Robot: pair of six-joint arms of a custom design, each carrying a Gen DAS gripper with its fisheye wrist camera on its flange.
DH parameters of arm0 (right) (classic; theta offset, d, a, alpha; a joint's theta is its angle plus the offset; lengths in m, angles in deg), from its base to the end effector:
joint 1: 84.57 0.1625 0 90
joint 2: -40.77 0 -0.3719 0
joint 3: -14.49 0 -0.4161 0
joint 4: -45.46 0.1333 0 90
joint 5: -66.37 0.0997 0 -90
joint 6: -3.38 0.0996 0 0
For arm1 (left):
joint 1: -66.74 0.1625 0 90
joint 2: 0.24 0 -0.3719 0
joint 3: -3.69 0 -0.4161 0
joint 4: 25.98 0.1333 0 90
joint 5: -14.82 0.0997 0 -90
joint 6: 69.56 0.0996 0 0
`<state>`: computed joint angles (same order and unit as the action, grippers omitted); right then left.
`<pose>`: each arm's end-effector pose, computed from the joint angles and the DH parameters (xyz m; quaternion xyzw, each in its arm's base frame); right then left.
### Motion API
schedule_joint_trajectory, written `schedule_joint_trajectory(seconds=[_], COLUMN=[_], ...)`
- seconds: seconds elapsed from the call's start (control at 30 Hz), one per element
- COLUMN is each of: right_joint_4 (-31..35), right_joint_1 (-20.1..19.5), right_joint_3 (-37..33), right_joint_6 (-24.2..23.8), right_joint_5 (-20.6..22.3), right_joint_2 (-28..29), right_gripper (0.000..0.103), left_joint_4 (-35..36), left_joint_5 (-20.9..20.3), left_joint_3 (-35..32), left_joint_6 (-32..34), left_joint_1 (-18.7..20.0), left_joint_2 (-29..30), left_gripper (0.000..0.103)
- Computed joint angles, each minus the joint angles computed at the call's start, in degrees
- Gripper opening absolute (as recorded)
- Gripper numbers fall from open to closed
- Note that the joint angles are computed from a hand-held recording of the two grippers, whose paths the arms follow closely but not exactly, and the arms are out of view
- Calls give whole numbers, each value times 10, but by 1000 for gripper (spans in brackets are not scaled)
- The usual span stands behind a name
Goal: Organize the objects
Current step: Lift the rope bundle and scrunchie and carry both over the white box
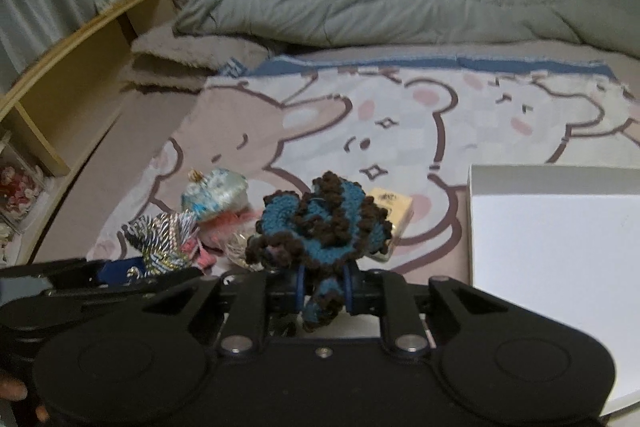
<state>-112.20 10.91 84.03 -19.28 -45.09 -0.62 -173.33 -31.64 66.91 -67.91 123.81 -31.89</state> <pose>0.1711 -0.7690 0.2040 0.1638 -0.9122 0.3022 0.2229 -0.2612 -0.7748 0.1181 0.1901 0.8890 -0.2970 0.2923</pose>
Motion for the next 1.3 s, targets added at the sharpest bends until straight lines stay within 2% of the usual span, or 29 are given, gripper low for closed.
schedule_joint_trajectory(seconds=[0.33,0.43,0.7,1.0,1.3], right_joint_4=[-74,-85,-107,-148,-154], right_joint_1=[10,11,12,12,8], right_joint_3=[54,58,68,79,58], right_joint_6=[-39,-46,-50,-51,-50], right_joint_5=[-4,-9,-14,-8,-29], right_joint_2=[-28,-30,-39,-61,-68], right_gripper=[17,17,17,17,17], left_joint_4=[-37,-42,-50,-94,-82], left_joint_5=[14,13,14,2,-7], left_joint_3=[14,17,19,14,-58], left_joint_6=[46,42,35,58,76], left_joint_1=[-13,-15,-20,-41,-60], left_joint_2=[-4,-7,-10,-3,52], left_gripper=[47,47,47,47,47])
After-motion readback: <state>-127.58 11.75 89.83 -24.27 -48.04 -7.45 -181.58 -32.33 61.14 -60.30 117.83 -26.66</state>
